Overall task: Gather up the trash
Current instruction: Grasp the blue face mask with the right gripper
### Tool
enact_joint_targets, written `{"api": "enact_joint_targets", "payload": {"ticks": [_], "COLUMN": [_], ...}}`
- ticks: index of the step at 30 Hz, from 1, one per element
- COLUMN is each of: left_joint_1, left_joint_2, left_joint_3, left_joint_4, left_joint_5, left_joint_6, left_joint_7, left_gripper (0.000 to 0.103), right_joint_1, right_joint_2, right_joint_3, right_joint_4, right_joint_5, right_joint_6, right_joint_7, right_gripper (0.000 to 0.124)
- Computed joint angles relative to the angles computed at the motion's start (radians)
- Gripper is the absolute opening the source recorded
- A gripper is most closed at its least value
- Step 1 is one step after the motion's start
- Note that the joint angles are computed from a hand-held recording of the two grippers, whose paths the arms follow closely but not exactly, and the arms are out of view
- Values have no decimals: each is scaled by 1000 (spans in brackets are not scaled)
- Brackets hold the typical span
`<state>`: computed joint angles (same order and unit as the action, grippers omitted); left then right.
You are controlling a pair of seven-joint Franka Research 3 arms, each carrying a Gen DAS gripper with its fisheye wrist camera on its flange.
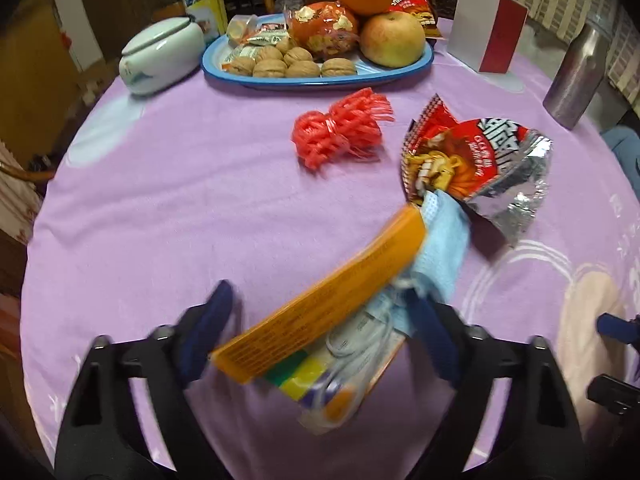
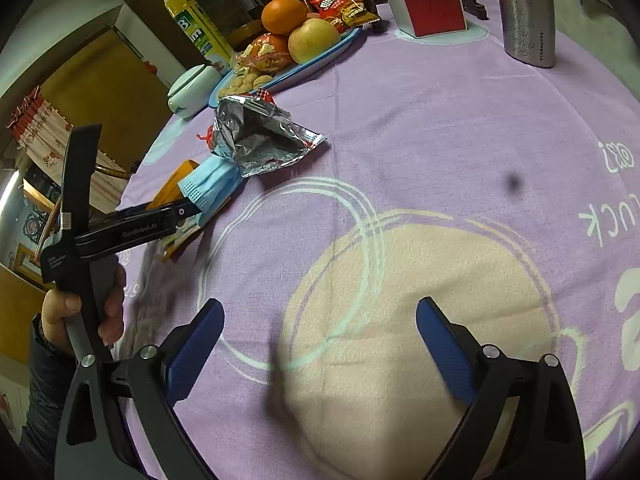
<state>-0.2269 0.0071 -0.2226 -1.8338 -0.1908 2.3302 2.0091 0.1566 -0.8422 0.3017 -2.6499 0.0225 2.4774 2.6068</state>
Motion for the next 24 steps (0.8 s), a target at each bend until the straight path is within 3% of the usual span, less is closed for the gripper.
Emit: {"api": "enact_joint_targets", "payload": {"ticks": [1, 4, 6, 7, 12, 15, 19, 22, 24], "left_joint_1": [1, 3, 3, 2, -12, -23, -23, -18, -9], "left_joint_2": [-14, -58, -111, -135, -323, -437, -568, -627, -643], "left_joint_3": [1, 10, 19, 25, 85, 141, 179, 202, 204], "left_joint_4": [-11, -34, -76, -97, -261, -353, -477, -533, -547], "left_joint_5": [-5, -27, -28, -27, -78, -129, -125, -115, -96], "left_joint_6": [-5, -61, -85, -90, -131, -194, -207, -227, -213], "left_joint_7": [-2, 2, -5, -9, 2, 14, 20, -2, -21], "left_gripper": [64, 31, 17, 17, 17, 17, 17, 30, 68], "right_joint_1": [0, -2, -3, -4, 0, 7, 41, 104, 127], "right_joint_2": [-1, -3, -4, -6, -5, 15, 66, 105, 122], "right_joint_3": [0, 3, 4, 6, 12, 22, 23, -7, -9], "right_joint_4": [-1, -3, -4, -5, -2, 10, 36, 54, 78], "right_joint_5": [-1, -4, -6, -8, -14, -28, -44, -10, 8], "right_joint_6": [1, 3, 3, 3, 2, 10, 39, 71, 60], "right_joint_7": [1, 3, 4, 7, 8, -10, -69, -142, -170], "right_gripper": [95, 96, 96, 96, 96, 95, 95, 95, 95]}}
